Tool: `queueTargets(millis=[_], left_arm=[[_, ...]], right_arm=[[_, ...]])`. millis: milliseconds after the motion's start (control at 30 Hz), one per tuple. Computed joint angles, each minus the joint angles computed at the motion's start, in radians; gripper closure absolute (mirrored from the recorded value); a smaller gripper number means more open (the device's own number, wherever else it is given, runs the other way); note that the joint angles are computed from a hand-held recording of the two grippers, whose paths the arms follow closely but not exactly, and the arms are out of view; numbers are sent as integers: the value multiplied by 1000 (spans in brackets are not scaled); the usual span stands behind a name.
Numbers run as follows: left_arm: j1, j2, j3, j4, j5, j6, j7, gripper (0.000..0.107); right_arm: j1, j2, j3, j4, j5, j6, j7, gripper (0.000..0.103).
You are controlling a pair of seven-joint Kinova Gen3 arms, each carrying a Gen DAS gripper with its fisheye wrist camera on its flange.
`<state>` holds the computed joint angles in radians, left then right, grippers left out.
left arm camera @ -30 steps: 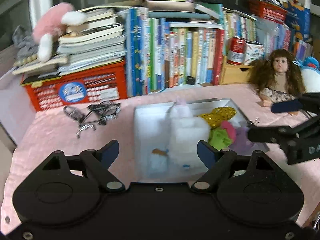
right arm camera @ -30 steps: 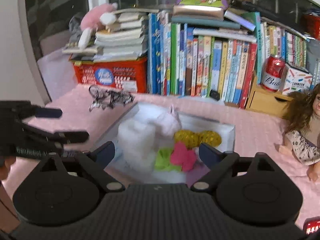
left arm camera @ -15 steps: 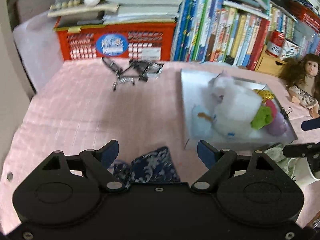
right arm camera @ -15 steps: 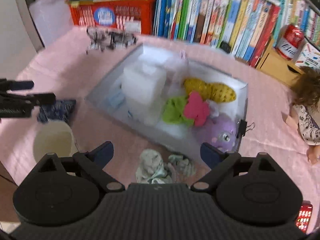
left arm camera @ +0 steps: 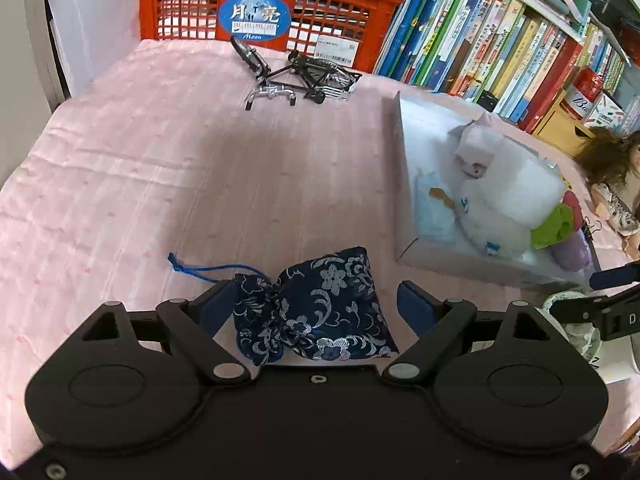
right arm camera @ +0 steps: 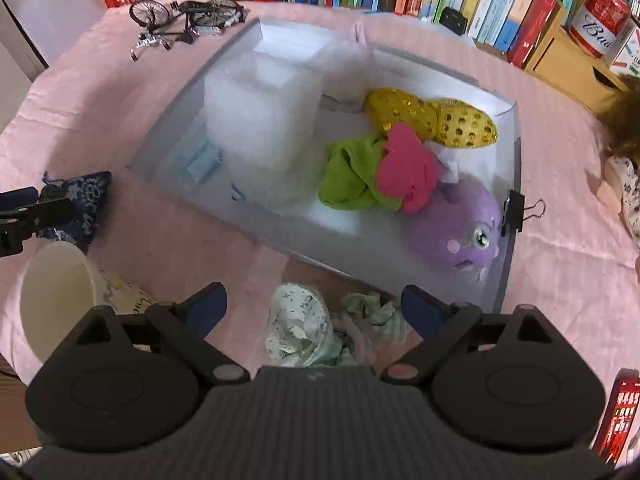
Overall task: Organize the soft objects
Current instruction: 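Grasp the blue floral pouch with the left tool while the right tool grasps the green floral cloth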
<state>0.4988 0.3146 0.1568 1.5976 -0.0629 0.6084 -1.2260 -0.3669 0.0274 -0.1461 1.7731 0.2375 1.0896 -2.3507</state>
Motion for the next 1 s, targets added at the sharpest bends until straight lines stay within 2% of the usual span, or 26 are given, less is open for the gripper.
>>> queueTargets(millis=[167,467,567,600,700,800,900,933,1000], left_arm=[[37,19,-21,-6,-44,-1,46,16],[2,39,0,2,-6,-12,27,15],[-45,44,28,15,68,-24,-24,20],[-48,40,28,23,77,-36,-31,25],[-61,37,31,24,104,-33,-53,32],[-73,32,32,27,133,-34,-63,42],[-89,25,37,35,162,-43,-79,54],[-92,22,39,35,166,-44,-87,58],[-98,14,42,36,176,-44,-103,64]], right_arm=[[-11,31,-3,-13,8,10,-5,5],[-54,72,1,-42,52,49,-29,3],[-64,75,1,-43,61,50,-37,5],[-69,76,0,-43,68,52,-40,7],[-88,84,-6,-48,99,71,-44,17],[-119,87,-15,-53,144,96,-66,32],[-143,87,-18,-62,177,134,-100,65],[-143,82,-17,-62,174,134,-115,81],[-139,68,-16,-53,166,118,-129,86]])
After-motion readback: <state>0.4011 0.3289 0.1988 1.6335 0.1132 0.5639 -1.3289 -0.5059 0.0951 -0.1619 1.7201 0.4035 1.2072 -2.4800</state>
